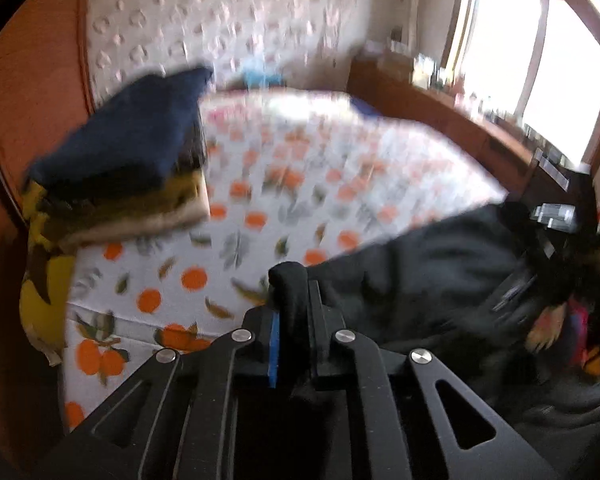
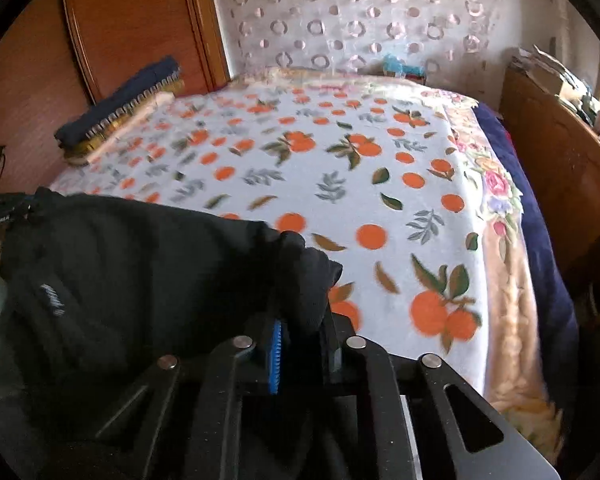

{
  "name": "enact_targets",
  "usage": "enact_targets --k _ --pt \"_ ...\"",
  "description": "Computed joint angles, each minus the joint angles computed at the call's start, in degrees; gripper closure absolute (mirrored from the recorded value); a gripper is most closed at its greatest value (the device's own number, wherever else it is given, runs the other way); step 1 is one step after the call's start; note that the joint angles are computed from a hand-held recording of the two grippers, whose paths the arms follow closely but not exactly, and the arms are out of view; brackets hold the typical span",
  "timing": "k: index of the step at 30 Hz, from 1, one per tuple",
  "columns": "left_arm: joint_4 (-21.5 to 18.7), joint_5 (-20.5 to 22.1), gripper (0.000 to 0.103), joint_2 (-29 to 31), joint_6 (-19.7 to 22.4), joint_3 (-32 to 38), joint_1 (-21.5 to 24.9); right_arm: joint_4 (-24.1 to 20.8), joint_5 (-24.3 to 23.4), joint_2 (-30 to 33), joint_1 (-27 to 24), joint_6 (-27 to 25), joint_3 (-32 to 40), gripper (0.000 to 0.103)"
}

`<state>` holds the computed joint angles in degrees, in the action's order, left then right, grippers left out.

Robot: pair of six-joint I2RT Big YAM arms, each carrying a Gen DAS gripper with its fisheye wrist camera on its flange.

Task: Fold small clothes
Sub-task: 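Lay the hem down over the collar and open both grippers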

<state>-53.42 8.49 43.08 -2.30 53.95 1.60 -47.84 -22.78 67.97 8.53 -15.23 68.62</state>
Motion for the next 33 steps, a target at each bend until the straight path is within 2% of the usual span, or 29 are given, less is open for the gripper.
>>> enact_targets --k 3,7,12,17,22,27,29,32,33 --pt "-0.1 0.2 0.092 -4.8 -2.5 3.1 -1.2 2.4 -4.8 -5.8 -2.2 2.6 -1.7 0.091" --pt "-1.1 -3.9 0.092 -6.1 -3.8 10.5 -4.9 3.3 -10.5 -12.8 -5.8 4.6 0.1 0.091" --pt "0.5 -8.4 0.092 -4.9 -1.9 19.4 -7.4 5.0 -14.1 -16.8 -10.2 7.8 6.1 0.091" --pt "2.8 -8.2 0.092 -3.2 0.1 26.7 -5.6 7.2 -18.0 -17.9 -12.8 9.2 13.5 0.091" --pt "5.9 -9.5 0.092 -2.9 2.1 30.1 -4.6 6.9 -16.9 -17.9 -12.6 7.7 19.3 0.091" --pt "7.8 -8.0 0.092 -1.7 2.8 31.6 -2.5 5.6 -13.8 -17.5 -10.6 5.5 22.1 0.091" --pt "8.0 -8.5 0.092 -1.8 3.4 31.6 -2.8 6.3 -10.6 -18.5 -8.0 4.8 20.8 0.091" --pt "8.9 -8.6 0.092 -1.5 3.5 30.7 -2.8 8.0 -9.8 -18.7 -7.9 4.6 18.1 0.091" --pt "9.2 -8.5 0.092 -1.1 3.5 30.2 -2.6 9.0 -8.2 -18.9 -6.5 4.6 16.6 0.091"
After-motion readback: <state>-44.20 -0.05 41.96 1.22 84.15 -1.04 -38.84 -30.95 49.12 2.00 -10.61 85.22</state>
